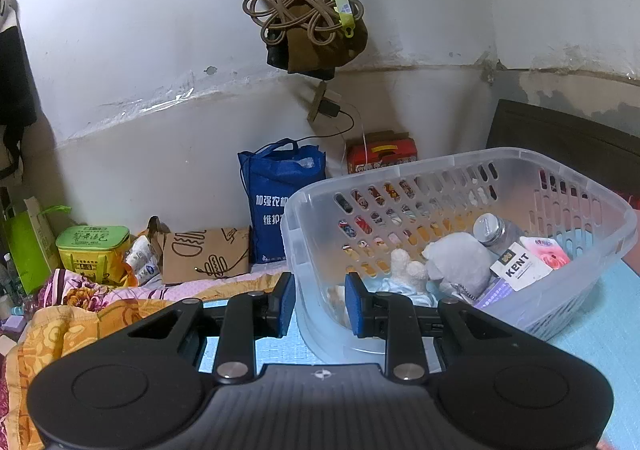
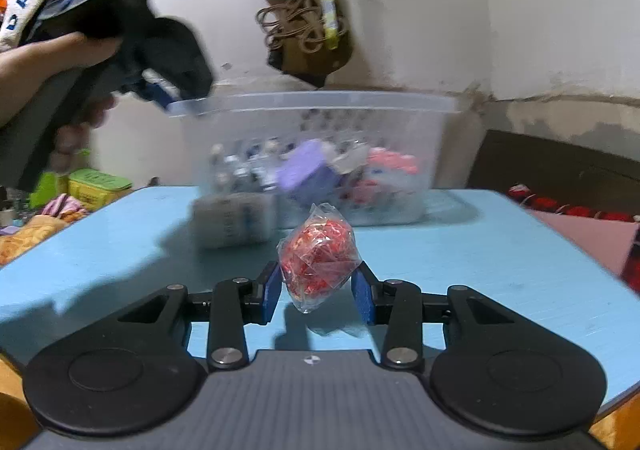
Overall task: Organize objects
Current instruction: 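Grasp the red candy bag on the table with the right gripper, then lift and carry the red candy bag over the basket with the right gripper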
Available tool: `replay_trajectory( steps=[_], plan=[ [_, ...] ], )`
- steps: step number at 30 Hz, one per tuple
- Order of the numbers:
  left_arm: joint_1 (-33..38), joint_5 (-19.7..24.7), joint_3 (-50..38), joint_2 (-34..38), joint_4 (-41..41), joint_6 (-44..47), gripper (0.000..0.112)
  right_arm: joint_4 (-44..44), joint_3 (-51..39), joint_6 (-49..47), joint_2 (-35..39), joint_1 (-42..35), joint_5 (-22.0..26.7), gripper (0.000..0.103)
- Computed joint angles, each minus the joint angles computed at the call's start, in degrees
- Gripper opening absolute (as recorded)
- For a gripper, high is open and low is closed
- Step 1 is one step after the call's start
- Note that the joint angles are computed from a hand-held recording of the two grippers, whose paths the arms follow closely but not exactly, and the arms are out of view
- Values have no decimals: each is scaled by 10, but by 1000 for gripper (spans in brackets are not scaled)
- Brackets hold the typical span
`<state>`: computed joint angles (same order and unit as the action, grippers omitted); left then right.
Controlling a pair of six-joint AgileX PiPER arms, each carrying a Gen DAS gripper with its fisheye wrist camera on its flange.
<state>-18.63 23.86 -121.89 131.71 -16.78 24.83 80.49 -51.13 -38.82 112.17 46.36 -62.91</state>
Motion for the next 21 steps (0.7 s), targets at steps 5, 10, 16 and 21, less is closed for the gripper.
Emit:
replay_trajectory(
  steps=[5, 10, 16, 21],
  plan=[
    [-1, -4, 7, -3, -1, 1, 31, -10, 57, 18, -27, -11, -12, 42],
    [-4, -16, 24, -11, 0, -1, 31, -24, 101, 42, -51, -24, -15, 42],
    [-2, -7, 5, -1, -4, 1, 31, -54, 128, 68, -60, -40, 3, 42],
    [-1, -12, 7, 0, -14, 10, 31, -57, 131, 79, -54, -41, 2, 42]
  ],
)
